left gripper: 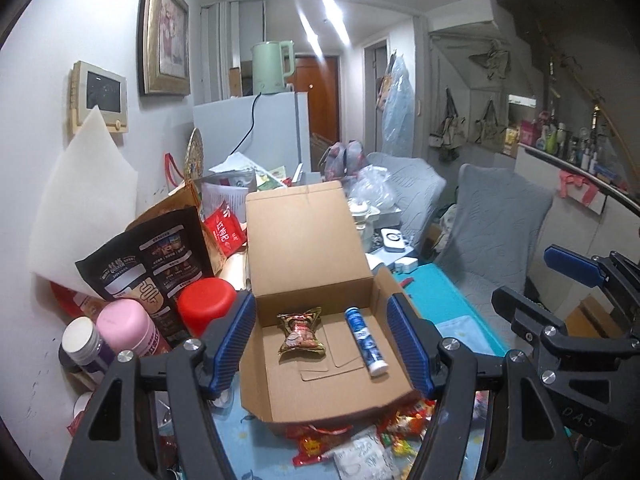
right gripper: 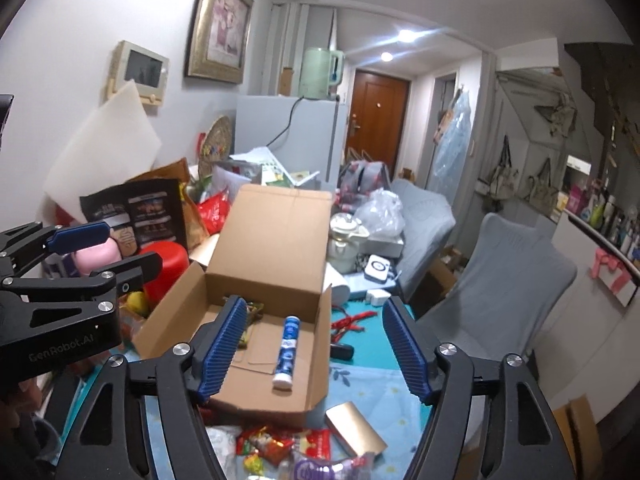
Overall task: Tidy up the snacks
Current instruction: 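Withdraw both grippers from the box toward the remaining snacks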
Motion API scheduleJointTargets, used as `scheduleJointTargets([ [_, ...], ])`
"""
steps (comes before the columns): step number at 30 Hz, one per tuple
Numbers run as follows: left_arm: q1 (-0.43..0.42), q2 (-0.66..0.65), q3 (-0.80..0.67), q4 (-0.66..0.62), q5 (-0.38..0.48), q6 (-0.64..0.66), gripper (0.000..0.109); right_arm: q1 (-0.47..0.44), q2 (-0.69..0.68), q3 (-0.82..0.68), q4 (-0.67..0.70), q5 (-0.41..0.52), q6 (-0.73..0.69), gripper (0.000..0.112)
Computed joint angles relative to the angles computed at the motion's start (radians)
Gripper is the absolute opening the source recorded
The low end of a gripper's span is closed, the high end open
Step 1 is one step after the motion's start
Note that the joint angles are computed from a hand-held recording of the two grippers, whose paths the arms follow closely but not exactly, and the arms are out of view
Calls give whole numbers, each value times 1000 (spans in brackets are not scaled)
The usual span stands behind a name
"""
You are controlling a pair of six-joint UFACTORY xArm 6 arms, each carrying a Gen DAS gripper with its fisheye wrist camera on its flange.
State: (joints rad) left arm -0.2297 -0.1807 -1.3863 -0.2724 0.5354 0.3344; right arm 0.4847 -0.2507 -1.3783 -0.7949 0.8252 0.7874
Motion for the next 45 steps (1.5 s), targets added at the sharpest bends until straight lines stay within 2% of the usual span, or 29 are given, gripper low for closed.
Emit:
scheduleJointTargets([
  [3, 0, -59, 59, -38, -9, 38, 68, 29, -52, 42, -21, 11, 23, 79],
  [13, -6, -254, 262, -182, -14, 185, 68, 140, -217, 202, -72, 89, 112, 80],
  [16, -10, -301, 318, -201, -8, 209, 68, 185, -254, 245, -103, 127, 145, 83],
  [23, -21, -403, 452, -213, -12, 238, 68, 286, -322, 357, -157, 219, 269, 83],
  [37, -19, -508, 678, -243, 0, 272, 68, 325, -368, 565, -71, 189, 452, 84],
  [42, -14, -487, 703, -216, 22, 241, 68, 326, -354, 607, -54, 177, 489, 87],
  [45, -11, -457, 707, -190, 19, 214, 68, 309, -350, 628, -31, 145, 498, 94],
])
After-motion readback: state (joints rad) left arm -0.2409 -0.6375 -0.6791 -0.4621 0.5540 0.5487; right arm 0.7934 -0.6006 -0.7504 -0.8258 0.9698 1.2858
